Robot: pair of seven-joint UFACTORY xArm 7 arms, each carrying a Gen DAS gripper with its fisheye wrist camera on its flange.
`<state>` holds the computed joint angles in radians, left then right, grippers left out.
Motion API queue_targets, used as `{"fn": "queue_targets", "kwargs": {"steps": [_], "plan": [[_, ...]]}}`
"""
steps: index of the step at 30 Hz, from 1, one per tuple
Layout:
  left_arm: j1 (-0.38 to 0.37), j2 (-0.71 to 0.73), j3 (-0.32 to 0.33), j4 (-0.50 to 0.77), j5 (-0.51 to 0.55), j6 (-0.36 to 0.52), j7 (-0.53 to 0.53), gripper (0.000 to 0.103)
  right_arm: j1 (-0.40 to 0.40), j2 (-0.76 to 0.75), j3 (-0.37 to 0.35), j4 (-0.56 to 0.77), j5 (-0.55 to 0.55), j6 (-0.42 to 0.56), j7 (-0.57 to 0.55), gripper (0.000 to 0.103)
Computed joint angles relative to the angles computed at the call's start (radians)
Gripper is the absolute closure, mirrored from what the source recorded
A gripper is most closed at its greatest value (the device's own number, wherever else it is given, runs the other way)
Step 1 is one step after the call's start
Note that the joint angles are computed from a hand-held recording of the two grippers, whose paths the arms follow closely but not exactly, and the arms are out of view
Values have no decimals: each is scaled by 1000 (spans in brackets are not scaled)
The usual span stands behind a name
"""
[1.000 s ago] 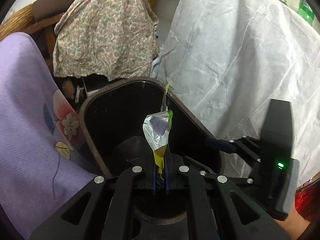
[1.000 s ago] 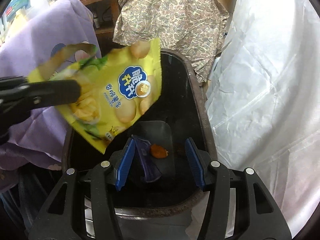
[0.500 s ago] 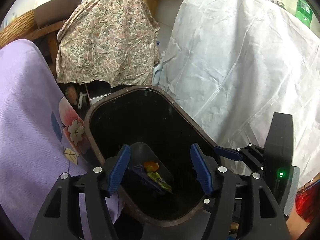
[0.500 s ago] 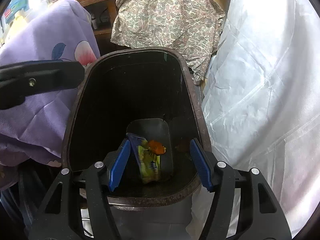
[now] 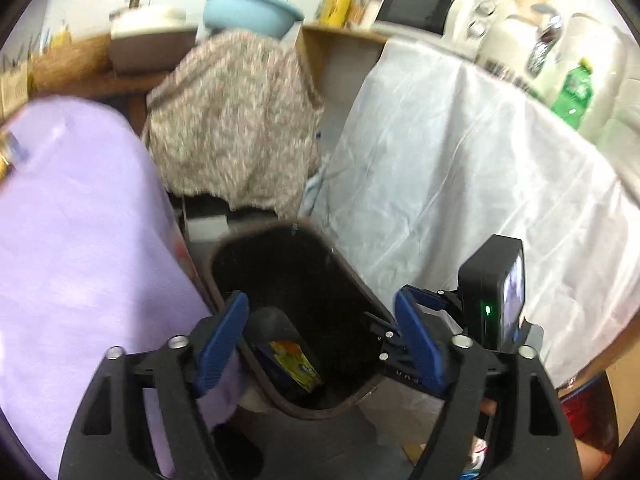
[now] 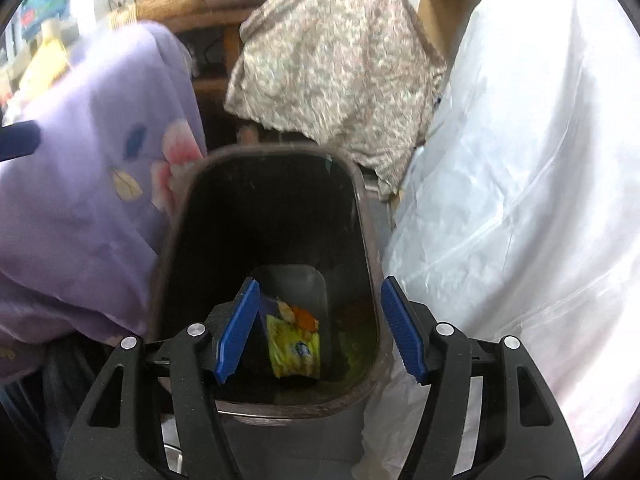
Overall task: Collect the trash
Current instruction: 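Grasp the white tissue with the right tool while the left tool grasps the green milk carton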
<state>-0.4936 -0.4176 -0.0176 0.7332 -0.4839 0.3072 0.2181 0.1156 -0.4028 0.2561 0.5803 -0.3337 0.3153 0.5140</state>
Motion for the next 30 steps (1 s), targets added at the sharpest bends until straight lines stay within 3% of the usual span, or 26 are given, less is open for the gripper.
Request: {"fn": "queue_targets", "kwargs": {"steps": [2,5,9,14,18,24,30], "plan": [[29,-73,2,-30,29,-7,-1,18,37,-10,-17,27,36,-2,-24,39],[103,-156,9,-56,106,20,-24,15,72,1,-13,81,70,-18,-47,24],[225,-256,44,-87,219,82,-24,14,149,54,-9,191,117,-41,-115,24],[413,-344,116,-116,357,162,27,11,381,212,-90,396,384,-25,-415,24],[529,-358,187,-114,409,196,80,9,451,351,-70,591,603,55,-628,24],[624,-297,254,-76,420,233,158,8,474,602,20,927,460,216,-604,24],[653,-192,287,-13,394,212,237,8,582,855,-21,1271,298,390,-528,24]]}}
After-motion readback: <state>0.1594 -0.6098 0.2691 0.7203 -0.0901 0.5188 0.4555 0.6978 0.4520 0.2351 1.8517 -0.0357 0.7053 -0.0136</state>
